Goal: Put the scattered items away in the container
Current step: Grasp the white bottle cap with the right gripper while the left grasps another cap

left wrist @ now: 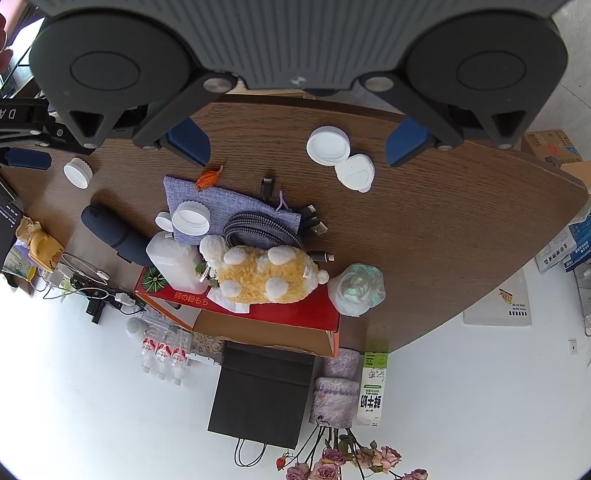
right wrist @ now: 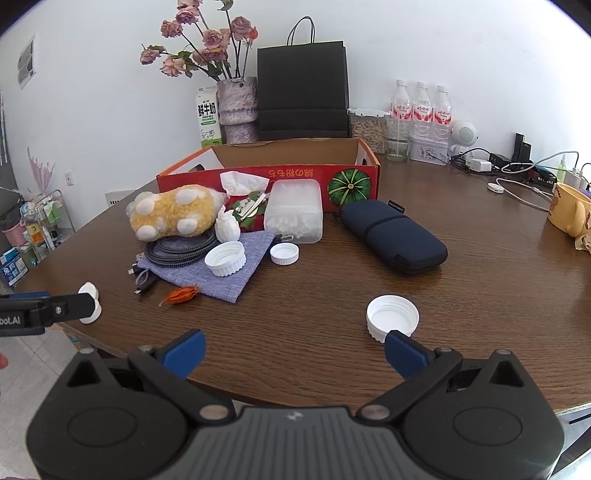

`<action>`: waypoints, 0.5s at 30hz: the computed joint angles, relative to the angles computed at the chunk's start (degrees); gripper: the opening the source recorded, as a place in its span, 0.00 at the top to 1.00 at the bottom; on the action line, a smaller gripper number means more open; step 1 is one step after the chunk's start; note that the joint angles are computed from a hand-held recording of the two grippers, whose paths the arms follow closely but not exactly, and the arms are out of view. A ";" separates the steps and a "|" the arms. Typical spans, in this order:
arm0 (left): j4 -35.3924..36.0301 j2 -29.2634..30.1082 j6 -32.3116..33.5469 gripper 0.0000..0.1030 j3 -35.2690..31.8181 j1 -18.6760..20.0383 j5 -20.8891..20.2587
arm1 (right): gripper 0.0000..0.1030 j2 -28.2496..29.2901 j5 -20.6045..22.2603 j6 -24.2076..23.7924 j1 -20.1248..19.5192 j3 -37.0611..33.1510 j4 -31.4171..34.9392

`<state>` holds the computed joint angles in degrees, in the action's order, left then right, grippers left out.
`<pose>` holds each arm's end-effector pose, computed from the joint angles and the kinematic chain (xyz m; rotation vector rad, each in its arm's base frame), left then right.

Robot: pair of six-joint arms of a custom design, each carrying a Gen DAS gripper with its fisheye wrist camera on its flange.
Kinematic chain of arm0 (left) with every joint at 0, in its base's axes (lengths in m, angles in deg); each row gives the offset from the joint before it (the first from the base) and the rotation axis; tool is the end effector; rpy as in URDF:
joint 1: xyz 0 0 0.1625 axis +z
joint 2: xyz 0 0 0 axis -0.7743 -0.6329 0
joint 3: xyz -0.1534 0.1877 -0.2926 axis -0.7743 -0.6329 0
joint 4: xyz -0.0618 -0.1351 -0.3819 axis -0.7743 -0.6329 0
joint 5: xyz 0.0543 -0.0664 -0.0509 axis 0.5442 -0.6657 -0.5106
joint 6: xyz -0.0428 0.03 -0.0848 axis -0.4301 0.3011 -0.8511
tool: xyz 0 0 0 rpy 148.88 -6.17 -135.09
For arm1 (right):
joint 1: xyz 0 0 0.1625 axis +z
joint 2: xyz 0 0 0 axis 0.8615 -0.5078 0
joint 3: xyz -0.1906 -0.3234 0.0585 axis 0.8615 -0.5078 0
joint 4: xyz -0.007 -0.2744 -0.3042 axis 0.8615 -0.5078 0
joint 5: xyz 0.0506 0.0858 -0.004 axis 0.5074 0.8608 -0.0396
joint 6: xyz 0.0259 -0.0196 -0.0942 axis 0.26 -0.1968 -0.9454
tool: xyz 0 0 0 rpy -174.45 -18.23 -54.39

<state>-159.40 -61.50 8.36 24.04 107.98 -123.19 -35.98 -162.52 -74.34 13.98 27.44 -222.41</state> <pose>-0.1870 -0.6752 -0.0779 0.3350 2.2503 -1.1855 -0.0713 -0.7000 0.1854 0.7033 -2.3198 0.9928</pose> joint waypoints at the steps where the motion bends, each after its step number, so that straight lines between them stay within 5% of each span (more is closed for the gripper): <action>1: 0.04 0.02 -0.05 0.00 -0.05 0.04 0.03 | 0.00 0.05 -0.08 0.09 -0.01 -0.08 0.01; 15: -0.42 1.52 0.21 0.03 -2.09 1.12 1.36 | 0.00 2.70 -2.11 1.63 -0.76 -3.53 -1.86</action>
<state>-159.82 -59.98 8.57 21.95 109.10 -121.83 -33.27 -164.62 -72.71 13.22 23.91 -224.27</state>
